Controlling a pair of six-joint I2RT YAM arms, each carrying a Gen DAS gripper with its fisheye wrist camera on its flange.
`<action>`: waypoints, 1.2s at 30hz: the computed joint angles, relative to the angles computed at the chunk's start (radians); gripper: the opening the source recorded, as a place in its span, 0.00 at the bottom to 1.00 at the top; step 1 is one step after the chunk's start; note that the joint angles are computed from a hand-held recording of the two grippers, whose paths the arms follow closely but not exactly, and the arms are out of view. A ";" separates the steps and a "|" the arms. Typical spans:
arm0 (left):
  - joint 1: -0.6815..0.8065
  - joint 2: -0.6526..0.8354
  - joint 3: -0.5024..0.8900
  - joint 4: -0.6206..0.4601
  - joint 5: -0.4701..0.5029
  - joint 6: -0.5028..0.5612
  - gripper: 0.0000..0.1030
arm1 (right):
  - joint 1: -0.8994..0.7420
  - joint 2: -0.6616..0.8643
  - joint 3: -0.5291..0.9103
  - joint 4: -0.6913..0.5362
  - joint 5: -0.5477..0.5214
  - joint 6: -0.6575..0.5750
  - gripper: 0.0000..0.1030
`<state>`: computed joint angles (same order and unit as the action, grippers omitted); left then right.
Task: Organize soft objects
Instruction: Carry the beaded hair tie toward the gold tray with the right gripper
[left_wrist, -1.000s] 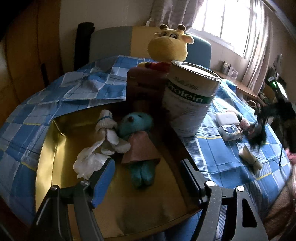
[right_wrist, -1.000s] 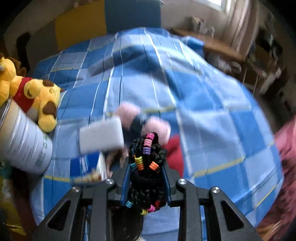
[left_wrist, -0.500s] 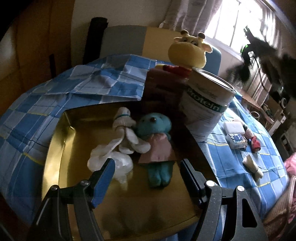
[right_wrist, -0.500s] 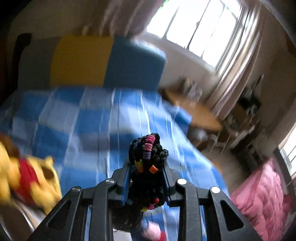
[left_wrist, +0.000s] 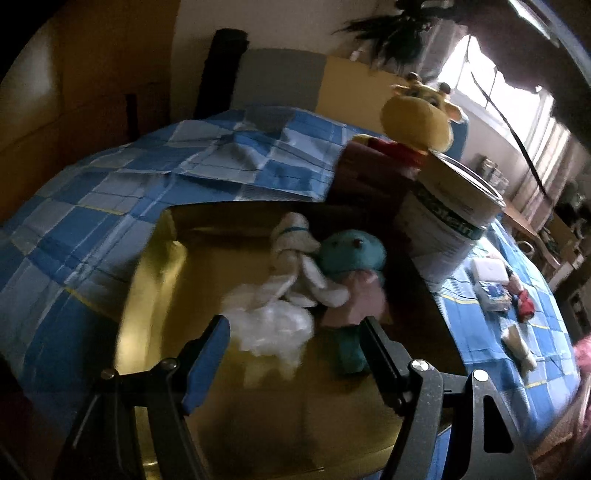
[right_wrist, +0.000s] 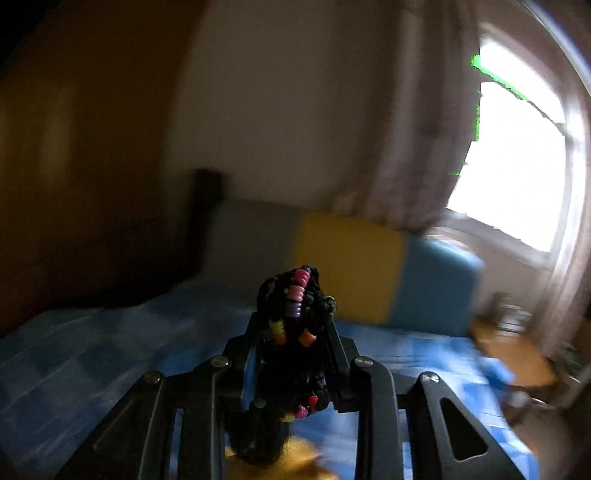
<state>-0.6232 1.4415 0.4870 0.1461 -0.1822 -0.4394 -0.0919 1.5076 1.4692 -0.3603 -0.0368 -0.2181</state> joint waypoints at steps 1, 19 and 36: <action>0.011 -0.014 -0.010 -0.005 -0.006 -0.002 0.71 | 0.025 -0.010 -0.020 -0.023 -0.023 -0.011 0.28; 0.188 -0.205 -0.144 -0.083 -0.043 -0.026 0.71 | 0.123 -0.296 -0.771 -0.223 -0.225 -0.033 0.28; 0.018 -0.194 -0.136 -0.093 -0.115 -0.076 0.77 | 0.161 -0.273 -1.055 0.041 -0.029 0.009 0.41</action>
<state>-0.6052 1.2473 0.3512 0.0532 -0.2970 -0.5159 0.0686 1.2347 0.4140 -0.3190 -0.0657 -0.2093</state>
